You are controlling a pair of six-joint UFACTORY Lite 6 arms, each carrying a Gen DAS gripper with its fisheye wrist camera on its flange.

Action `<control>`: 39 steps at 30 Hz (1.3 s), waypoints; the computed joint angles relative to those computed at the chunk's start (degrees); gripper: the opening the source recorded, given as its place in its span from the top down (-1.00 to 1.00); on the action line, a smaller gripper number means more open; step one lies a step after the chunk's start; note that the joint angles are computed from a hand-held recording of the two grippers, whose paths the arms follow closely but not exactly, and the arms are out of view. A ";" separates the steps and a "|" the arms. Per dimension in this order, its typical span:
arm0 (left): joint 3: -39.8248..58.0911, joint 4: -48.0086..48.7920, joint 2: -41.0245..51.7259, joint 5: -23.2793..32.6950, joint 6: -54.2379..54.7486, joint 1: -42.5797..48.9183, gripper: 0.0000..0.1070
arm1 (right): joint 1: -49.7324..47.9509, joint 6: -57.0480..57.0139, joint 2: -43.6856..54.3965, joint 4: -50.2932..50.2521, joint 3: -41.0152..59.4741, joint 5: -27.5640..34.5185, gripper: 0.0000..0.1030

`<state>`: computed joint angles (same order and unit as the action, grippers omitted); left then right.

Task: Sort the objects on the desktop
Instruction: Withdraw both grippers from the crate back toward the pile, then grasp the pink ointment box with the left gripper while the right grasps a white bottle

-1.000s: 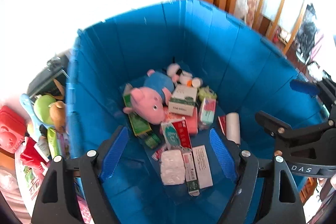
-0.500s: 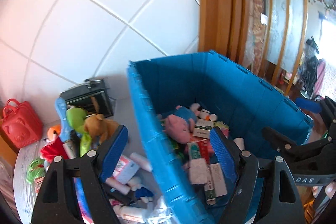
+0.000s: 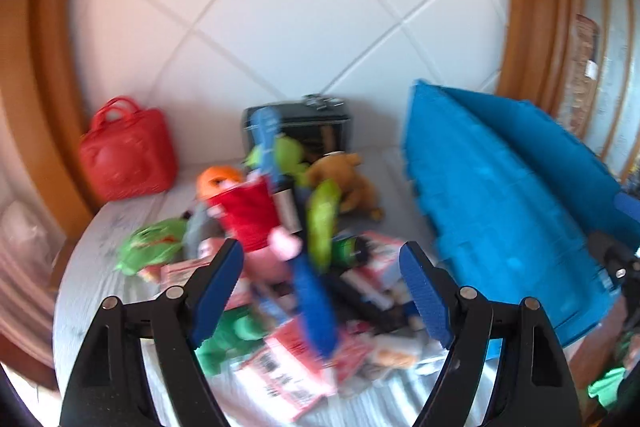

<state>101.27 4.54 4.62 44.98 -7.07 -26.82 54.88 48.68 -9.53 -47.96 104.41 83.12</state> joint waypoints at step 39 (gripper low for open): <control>25.17 -17.76 59.86 -2.52 44.25 50.14 -0.11 | -15.23 8.91 20.67 20.91 -31.30 -36.62 -1.00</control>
<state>126.44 -13.22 64.48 42.46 37.18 23.31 39.65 57.58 11.14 -27.05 73.11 46.50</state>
